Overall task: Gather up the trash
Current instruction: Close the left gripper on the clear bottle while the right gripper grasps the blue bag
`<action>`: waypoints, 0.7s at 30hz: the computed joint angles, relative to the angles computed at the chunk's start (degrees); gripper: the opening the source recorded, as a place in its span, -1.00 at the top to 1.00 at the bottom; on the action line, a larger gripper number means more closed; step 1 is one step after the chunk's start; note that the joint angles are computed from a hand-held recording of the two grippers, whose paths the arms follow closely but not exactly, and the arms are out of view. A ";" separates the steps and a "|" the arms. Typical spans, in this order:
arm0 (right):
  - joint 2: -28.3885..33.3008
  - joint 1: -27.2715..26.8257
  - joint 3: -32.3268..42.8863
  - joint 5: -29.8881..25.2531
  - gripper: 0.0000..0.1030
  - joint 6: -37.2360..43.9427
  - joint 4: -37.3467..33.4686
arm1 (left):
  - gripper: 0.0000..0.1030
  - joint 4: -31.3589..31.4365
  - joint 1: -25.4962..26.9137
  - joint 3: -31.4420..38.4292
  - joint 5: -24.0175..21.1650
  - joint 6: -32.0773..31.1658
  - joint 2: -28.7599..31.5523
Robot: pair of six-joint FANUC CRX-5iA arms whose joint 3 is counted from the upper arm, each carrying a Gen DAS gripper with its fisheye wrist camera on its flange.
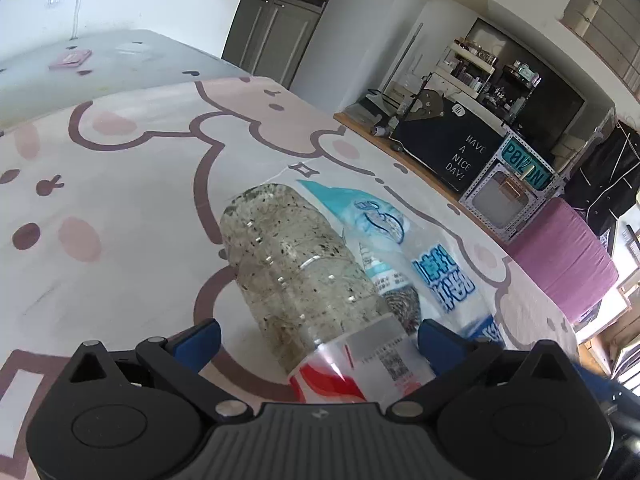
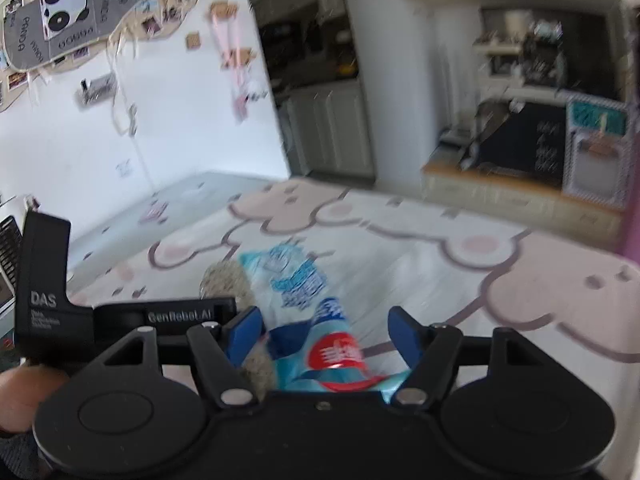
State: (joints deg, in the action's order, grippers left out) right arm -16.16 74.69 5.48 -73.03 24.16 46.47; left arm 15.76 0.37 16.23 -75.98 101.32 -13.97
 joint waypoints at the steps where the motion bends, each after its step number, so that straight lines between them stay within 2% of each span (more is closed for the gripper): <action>1: 0.08 -0.99 0.48 0.78 -0.36 1.26 -2.45 | -1.00 0.45 0.37 -0.32 0.46 -0.55 0.03; 3: 0.28 -1.42 0.71 0.67 -0.35 2.22 -4.56 | -0.98 1.84 1.24 -0.82 0.61 -1.30 0.31; 5: 1.02 -1.22 0.81 -0.63 -0.19 2.14 -5.09 | -0.83 5.58 2.67 -2.51 0.78 -1.90 0.13; 7: 1.24 -0.52 0.69 -1.65 0.44 1.29 -5.17 | -0.70 8.25 3.66 -4.10 1.34 -2.59 -0.51; 10: 1.35 1.57 0.75 -3.83 0.75 -1.18 -4.35 | -0.53 8.46 3.17 -3.69 1.11 -5.01 -0.81; 11: 1.04 2.56 0.60 -4.06 0.79 -2.02 -4.02 | -0.45 9.57 3.42 -4.04 0.97 -6.30 -1.01; 16: 1.65 7.66 2.68 -8.68 0.84 -4.88 -3.57 | -0.44 11.47 4.07 -3.27 -2.80 -11.40 -1.17; 21: -0.08 14.72 2.64 -12.76 0.86 -11.65 -2.18 | -0.44 16.47 7.26 -3.67 -9.61 -20.35 -2.06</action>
